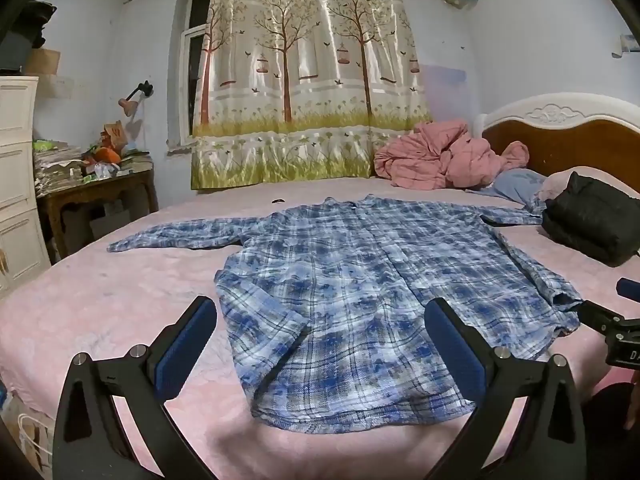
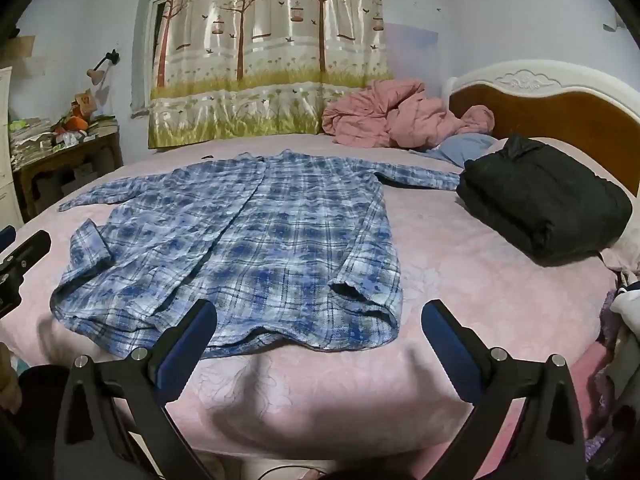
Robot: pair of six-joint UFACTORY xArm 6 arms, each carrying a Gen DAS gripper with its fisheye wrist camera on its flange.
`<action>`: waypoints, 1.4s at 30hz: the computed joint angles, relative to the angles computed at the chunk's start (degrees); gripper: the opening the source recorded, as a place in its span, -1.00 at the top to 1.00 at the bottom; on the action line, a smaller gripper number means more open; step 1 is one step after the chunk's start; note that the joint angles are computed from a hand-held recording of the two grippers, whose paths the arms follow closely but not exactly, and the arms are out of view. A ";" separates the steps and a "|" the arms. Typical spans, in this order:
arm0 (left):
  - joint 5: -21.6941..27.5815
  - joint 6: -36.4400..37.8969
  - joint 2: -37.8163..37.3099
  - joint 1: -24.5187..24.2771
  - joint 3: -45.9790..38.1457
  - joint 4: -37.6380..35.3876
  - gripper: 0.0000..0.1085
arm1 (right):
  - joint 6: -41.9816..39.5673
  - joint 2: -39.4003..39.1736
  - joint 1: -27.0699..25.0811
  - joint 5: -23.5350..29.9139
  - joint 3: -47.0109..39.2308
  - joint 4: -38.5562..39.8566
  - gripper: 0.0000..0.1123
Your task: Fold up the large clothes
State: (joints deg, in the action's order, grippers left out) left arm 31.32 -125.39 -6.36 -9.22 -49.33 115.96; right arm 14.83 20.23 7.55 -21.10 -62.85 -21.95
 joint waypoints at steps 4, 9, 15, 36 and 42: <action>-0.30 -0.21 0.09 0.16 -0.18 0.21 -0.90 | 1.30 0.03 -0.11 0.21 -0.12 -0.76 -0.83; -0.99 -1.83 -0.38 0.91 -0.03 0.78 -0.90 | 3.94 0.30 -0.85 0.44 -0.63 -4.28 -0.83; -0.72 -3.64 -0.77 0.85 0.68 2.70 -0.90 | -0.94 0.23 0.53 1.27 -0.26 1.34 -0.83; -1.36 -4.56 -0.65 1.18 0.62 3.04 -0.90 | -3.30 0.04 0.96 2.48 -0.46 3.69 -0.83; -0.23 -3.92 -0.56 0.71 0.63 3.52 -0.90 | -8.19 0.16 1.90 2.74 -0.27 7.73 -0.83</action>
State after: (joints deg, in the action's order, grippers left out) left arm 31.09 -129.31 -6.93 -8.51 -48.70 119.48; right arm 6.65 20.39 9.45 -18.36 -63.12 -14.22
